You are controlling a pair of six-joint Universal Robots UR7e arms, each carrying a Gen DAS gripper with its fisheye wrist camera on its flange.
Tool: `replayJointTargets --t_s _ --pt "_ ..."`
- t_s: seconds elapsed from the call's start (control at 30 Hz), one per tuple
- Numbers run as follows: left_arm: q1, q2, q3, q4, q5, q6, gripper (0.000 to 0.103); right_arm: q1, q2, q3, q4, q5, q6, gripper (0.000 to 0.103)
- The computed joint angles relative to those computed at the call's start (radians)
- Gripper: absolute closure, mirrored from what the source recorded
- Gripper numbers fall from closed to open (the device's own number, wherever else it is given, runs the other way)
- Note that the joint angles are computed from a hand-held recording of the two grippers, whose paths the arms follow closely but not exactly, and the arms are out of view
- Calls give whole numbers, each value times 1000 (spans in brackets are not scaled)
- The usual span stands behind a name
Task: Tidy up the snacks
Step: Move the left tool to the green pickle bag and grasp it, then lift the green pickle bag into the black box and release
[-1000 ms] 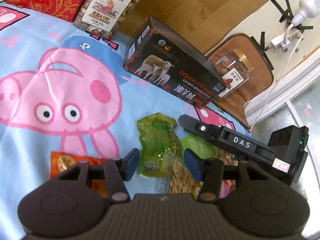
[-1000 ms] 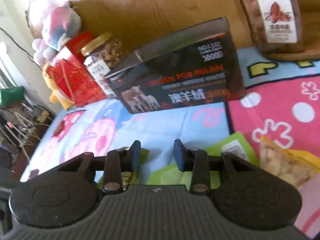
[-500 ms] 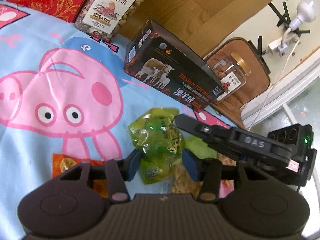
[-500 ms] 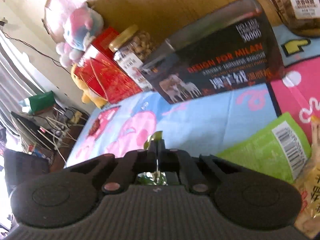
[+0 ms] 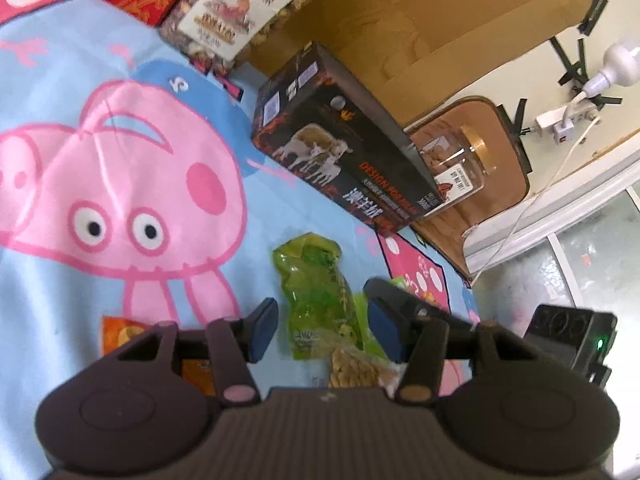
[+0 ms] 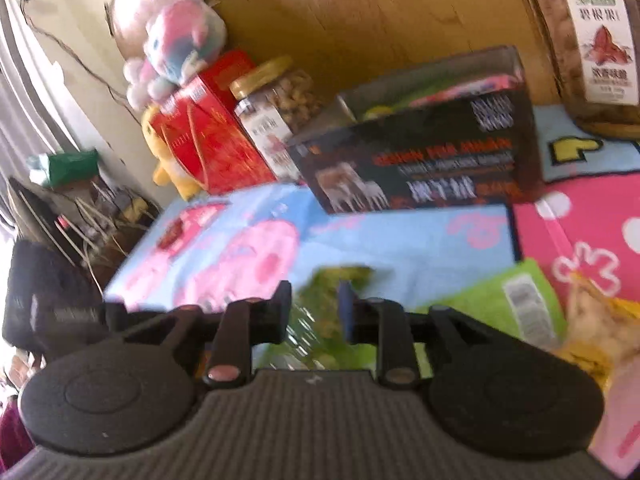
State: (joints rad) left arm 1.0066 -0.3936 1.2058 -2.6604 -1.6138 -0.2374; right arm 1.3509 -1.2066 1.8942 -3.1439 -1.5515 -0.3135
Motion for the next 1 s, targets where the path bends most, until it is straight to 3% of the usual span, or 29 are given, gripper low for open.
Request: replayJointTargets --t_s 0.1,0.17,0.27,0.33,0.4,0.5,0.57,0.73,0.83,0.87,0.9,1.0 --pt "-1 15 -17 6 -11 4 53 3 6 -2 35 -44 -33 73" --pt "3 25 -30 7 -30 -7 53 0 12 1 37 -34 -54 73" --pt "13 37 -50 14 -71 -32 53 -11 25 -3 36 20 -16 72" --pt "23 44 -60 22 -113 -47 53 -30 23 -9 77 98 24 72" --pt "24 43 -57 11 -101 -60 63 -41 25 -9 94 149 43 72" --pt "36 41 -59 6 -104 -92 80 -19 35 -8 61 110 14 71" --pt "47 35 -52 -15 -126 -105 88 -22 31 -9 78 129 25 70" --pt "62 21 -40 -59 -218 -123 89 -40 7 19 61 224 61 65" --pt "57 26 -57 -55 -270 -109 88 -50 -16 35 49 302 88 69" --pt "47 26 -65 -45 -257 -93 88 -46 -21 42 28 302 88 70" --pt "35 27 -74 -33 -232 -72 88 -40 -30 51 6 293 74 84" --pt "4 63 -164 52 -196 -4 87 -19 -42 55 -47 230 75 92"
